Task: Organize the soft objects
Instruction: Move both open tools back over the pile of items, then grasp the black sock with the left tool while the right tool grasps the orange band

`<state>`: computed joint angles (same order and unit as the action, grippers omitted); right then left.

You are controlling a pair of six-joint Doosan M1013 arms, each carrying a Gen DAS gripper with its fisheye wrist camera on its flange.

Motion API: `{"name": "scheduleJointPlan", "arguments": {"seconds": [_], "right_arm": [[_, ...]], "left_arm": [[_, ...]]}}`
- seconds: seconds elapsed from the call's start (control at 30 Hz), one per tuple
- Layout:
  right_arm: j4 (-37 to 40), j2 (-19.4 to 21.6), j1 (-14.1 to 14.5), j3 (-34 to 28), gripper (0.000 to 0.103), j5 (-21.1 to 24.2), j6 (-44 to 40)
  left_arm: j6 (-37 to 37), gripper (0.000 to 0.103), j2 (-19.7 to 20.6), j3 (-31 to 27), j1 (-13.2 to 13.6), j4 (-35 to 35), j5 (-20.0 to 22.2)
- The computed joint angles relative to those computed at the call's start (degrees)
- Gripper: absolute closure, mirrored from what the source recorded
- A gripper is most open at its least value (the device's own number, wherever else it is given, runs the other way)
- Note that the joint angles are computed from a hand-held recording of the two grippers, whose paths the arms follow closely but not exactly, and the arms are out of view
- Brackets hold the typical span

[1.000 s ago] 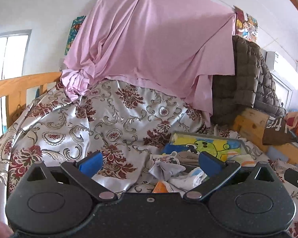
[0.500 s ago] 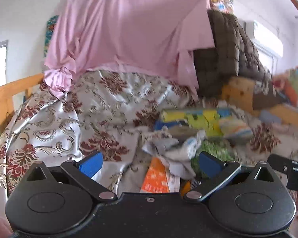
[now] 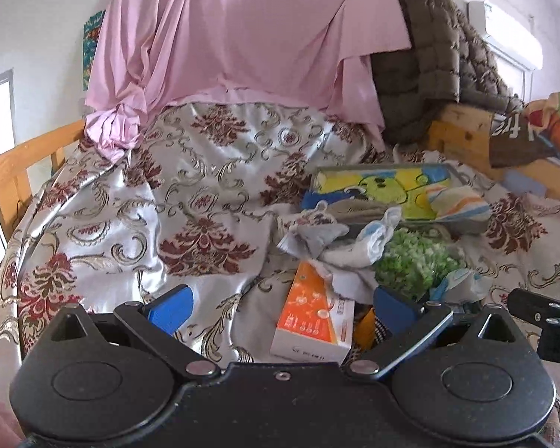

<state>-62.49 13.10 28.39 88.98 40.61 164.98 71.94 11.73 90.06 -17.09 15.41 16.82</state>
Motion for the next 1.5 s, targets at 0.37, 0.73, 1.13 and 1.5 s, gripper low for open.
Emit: {"name": "scheduleJointPlan", "arguments": {"seconds": [0.37, 0.73, 1.13, 1.5], "right_arm": [[8.65, 1.26, -0.49, -1.99, 0.0, 0.97, -9.47], [17.17, 1.38, -1.84, -2.83, 0.0, -0.13, -16.72], [51.8, 2.58, -7.73, -7.39, 0.0, 1.53, -48.65], [60.69, 8.09, -9.95, -11.7, 0.001, 6.37, -55.03]], "left_arm": [[-1.91, 0.001, 1.6, -2.54, -0.42, 1.47, 6.78], [3.22, 0.001, 2.78, -4.44, -0.01, -3.7, 10.01], [27.91, 0.001, 6.91, -10.89, 2.76, -25.68, 16.31], [63.77, 0.001, 12.62, -16.11, 2.16, -42.33, 19.43]]}}
